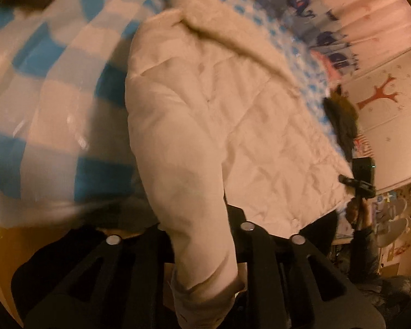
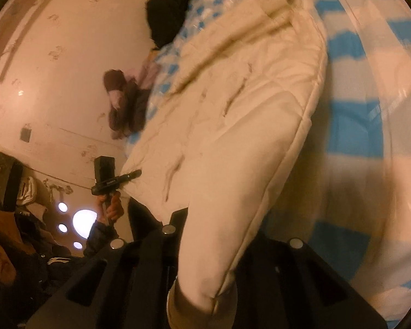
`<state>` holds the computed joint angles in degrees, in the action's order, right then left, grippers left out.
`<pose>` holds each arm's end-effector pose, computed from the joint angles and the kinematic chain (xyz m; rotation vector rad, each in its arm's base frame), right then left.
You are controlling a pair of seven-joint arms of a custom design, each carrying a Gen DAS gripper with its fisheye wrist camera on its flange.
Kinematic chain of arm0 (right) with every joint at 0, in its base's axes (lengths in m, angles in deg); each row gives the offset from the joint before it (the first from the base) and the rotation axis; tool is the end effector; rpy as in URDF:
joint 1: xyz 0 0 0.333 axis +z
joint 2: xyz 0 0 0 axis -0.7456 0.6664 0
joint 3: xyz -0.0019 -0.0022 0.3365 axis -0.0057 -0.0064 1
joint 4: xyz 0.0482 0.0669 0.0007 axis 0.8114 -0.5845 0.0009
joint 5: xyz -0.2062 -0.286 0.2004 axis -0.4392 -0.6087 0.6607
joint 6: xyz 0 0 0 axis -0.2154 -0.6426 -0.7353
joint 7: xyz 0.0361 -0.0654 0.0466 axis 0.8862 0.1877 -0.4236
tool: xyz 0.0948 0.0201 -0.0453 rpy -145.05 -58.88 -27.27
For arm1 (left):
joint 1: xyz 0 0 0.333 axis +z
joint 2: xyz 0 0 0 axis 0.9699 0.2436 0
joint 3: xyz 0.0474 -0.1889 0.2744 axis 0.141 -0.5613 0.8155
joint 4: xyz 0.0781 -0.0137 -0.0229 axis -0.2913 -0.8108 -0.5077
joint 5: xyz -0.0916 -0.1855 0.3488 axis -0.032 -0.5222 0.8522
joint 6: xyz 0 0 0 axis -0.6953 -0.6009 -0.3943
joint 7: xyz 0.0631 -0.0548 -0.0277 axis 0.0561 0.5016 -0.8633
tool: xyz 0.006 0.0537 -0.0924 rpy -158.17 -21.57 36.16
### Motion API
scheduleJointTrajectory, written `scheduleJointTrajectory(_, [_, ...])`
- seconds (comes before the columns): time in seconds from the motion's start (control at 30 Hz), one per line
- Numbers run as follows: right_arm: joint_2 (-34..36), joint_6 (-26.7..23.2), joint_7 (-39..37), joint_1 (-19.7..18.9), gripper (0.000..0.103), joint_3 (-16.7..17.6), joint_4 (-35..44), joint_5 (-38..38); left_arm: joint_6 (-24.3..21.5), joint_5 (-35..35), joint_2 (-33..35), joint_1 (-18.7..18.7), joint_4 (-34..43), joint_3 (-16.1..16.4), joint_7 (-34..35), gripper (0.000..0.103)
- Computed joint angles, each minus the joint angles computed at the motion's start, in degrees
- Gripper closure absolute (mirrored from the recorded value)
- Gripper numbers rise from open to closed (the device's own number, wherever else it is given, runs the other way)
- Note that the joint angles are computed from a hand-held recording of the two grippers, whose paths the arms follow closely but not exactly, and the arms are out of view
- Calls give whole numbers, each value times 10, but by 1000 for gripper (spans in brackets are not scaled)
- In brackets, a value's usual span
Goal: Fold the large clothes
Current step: 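Lift the held jacket edge with both tools and fold it over the body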
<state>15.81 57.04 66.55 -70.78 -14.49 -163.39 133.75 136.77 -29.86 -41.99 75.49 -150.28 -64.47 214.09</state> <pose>0.5241 -0.2179 0.3327 -1.5993 1.5097 0.6661 0.4869 -0.0342 0.3680 1.9629 -1.9504 0.9136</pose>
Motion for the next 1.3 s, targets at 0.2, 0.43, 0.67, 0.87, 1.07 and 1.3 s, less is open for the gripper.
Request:
scheduleJointTrajectory(0.2, [32,-9,13,1,57,11,12,8,11,-16,36,7,11,-7,-21,56])
scheduleJointTrajectory(0.43, [21,34,5,6,87,17,-12,46,22,-3,38,8,13,-15,-32,87])
scheduleJointTrajectory(0.67, [-20,26,-25,2,90,5,-41,83,17,-25,-18,2,-2,-4,-7,93])
scheduleJointTrajectory(0.87, [-66,1,-44,4,90,-13,-61,75,-13,-28,-91,-4,-16,24,9,94])
scheduleJointTrajectory(1.07, [-84,-18,-44,7,86,-31,-78,24,-53,4,-139,-12,-50,45,14,91])
scheduleJointTrajectory(1.3, [-45,-24,-29,1,50,-28,-83,5,-63,-9,-53,4,-50,42,9,48])
